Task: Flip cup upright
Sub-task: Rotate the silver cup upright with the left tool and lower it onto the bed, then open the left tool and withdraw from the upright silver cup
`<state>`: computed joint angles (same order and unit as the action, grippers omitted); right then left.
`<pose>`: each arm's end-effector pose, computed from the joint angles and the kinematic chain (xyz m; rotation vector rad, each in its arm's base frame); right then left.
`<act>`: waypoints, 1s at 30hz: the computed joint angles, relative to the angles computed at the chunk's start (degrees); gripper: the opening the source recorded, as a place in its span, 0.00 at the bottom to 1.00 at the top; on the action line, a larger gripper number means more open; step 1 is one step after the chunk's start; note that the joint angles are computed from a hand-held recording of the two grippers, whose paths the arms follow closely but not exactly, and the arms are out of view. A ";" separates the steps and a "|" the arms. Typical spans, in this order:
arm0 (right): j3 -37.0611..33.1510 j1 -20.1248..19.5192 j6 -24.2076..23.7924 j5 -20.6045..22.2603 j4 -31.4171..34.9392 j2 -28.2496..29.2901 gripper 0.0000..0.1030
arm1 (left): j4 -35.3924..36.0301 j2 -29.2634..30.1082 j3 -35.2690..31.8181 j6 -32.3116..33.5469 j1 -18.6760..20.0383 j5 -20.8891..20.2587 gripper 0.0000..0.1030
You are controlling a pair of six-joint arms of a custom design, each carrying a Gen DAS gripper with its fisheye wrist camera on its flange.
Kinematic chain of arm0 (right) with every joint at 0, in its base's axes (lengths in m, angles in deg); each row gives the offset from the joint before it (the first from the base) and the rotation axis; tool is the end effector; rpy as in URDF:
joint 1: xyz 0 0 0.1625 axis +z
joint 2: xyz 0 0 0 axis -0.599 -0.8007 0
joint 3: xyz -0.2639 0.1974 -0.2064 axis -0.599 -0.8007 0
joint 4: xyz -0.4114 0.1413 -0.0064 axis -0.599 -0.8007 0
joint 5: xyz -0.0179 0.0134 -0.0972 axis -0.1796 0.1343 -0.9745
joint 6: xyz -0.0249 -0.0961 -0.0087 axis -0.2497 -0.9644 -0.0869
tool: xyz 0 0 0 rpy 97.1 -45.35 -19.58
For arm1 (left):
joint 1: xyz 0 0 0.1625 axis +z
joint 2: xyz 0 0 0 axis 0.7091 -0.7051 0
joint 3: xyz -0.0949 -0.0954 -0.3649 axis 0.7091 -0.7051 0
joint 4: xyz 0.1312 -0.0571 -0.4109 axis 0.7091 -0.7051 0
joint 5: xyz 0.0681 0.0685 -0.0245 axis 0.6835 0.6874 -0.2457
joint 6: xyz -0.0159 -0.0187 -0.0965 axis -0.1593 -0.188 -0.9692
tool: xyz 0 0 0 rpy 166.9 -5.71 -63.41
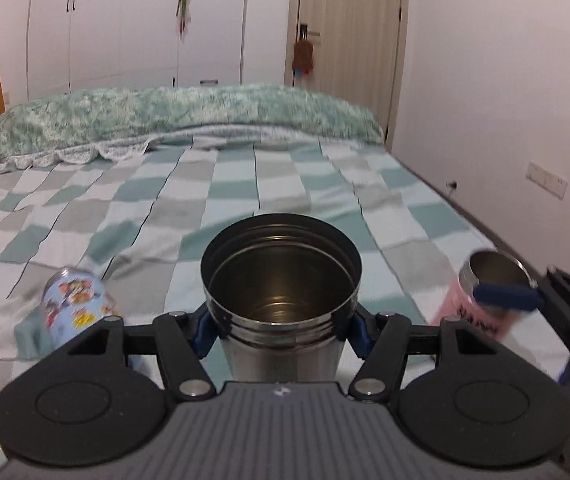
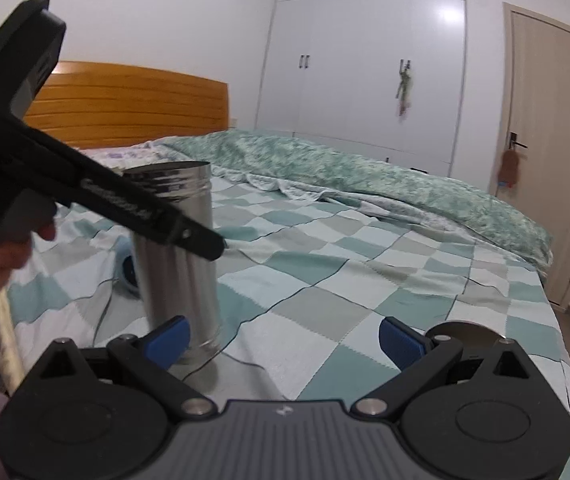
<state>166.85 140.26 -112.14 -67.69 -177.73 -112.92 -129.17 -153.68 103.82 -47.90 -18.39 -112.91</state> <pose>0.2315 -0.3984 0.2124 1.4772 -2.1967 1.0675 -0.2812 -0.3930 0.2280 0.4987 2.1535 -1.2051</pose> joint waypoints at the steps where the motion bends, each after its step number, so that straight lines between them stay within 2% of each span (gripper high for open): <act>1: -0.15 0.00 0.18 -0.26 -0.76 0.45 0.98 | -4.12 1.48 -0.21 2.92 0.62 -0.07 0.61; 4: -0.42 -0.03 0.56 -1.25 -2.99 1.70 0.98 | -13.01 5.81 -0.77 9.50 1.92 0.90 0.61; 6: -0.63 -0.21 0.89 -1.68 -3.72 2.24 0.98 | -17.13 7.67 -0.79 12.37 2.99 -0.03 0.61; 9: -0.51 -0.44 1.01 -2.12 -4.36 2.44 0.98 | -17.25 8.39 -0.15 11.31 4.47 -1.83 0.61; 11: -0.38 -0.52 0.79 -2.28 -4.73 2.50 0.98 | -21.85 9.12 0.68 14.58 4.31 -1.71 0.61; 15: -0.34 -0.43 0.51 -2.39 -4.53 2.32 0.98 | -19.80 8.06 0.60 14.35 4.35 -2.61 0.63; 17: -0.29 -0.35 0.49 -2.45 -4.59 2.29 0.98 | -20.80 7.68 0.89 15.12 4.14 -3.11 0.78; 18: -0.23 -0.30 0.56 -2.50 -4.59 2.24 0.98 | -22.41 7.62 1.32 16.03 3.78 -2.93 0.95; 19: -0.28 -0.29 0.64 -2.56 -4.56 2.25 0.98 | -25.53 7.93 1.95 17.78 3.13 -2.21 1.00; 21: -0.10 -0.05 0.92 -2.81 -4.63 2.10 0.98 | -29.50 7.76 2.92 20.47 2.01 -2.42 1.00; 24: 0.63 0.42 1.72 -2.86 -4.87 1.20 0.98 | -31.01 6.18 4.45 20.45 -0.13 -1.39 1.00; 27: 1.99 1.01 2.72 -2.64 -5.37 -0.37 0.98 | -34.97 5.00 6.89 22.45 -3.67 2.38 1.00; 30: 4.00 2.05 4.49 -2.71 -6.77 -2.18 0.99 | -39.88 4.06 10.16 24.74 -8.56 8.22 1.00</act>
